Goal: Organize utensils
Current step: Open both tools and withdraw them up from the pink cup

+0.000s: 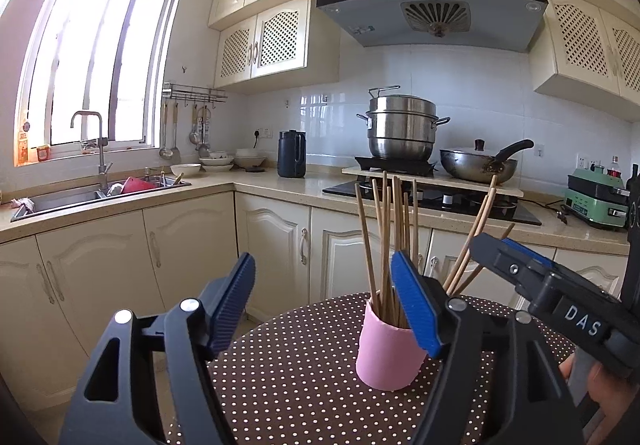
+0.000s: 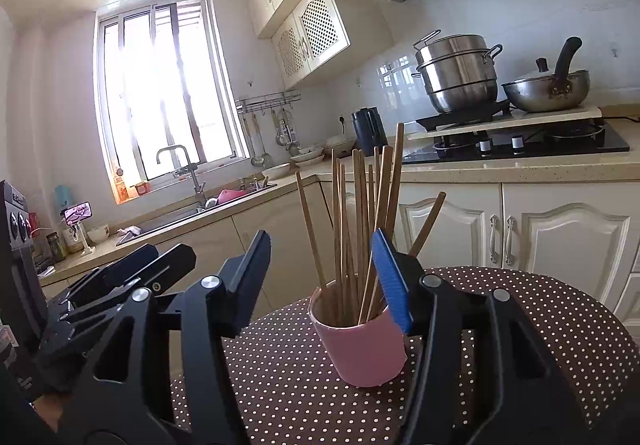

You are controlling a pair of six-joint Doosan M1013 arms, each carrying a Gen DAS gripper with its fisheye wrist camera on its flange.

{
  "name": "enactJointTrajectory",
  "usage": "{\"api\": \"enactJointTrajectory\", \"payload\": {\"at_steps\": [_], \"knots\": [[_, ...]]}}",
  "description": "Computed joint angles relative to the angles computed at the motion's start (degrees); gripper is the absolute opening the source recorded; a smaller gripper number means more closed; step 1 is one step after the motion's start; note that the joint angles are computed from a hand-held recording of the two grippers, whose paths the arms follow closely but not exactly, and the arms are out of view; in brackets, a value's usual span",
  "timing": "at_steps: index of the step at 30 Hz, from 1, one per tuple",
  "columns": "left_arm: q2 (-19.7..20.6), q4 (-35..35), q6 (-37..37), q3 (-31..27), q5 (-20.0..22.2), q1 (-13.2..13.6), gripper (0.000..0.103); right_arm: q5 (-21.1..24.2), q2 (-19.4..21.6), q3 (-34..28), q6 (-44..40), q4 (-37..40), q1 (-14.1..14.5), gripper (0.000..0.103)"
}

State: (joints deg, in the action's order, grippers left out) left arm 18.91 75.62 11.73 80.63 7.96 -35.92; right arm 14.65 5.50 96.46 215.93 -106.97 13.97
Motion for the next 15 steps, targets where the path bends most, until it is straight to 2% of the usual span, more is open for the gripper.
{"api": "enactJointTrajectory", "payload": {"at_steps": [2,4,6,11,15], "knots": [[-0.87,1.58,-1.43,0.66,0.63,-0.05,0.071,1.49,-0.56,0.02,-4.47,4.20,0.74,0.055],[-1.91,8.03,-7.64,1.71,1.31,-0.22,0.072,3.15,-1.18,0.08,-8.63,7.89,1.55,0.060],[-2.81,10.33,-9.59,2.48,1.89,-0.33,0.074,5.20,-1.75,-0.09,-14.14,12.75,2.52,0.061],[-5.30,17.11,-16.04,4.75,3.41,-0.63,0.076,9.23,-3.27,-0.47,-23.93,19.73,5.08,0.069],[-7.24,15.96,-15.10,6.34,4.09,-0.75,0.078,13.11,-4.25,-0.66,-29.00,22.05,7.58,0.074]]}}
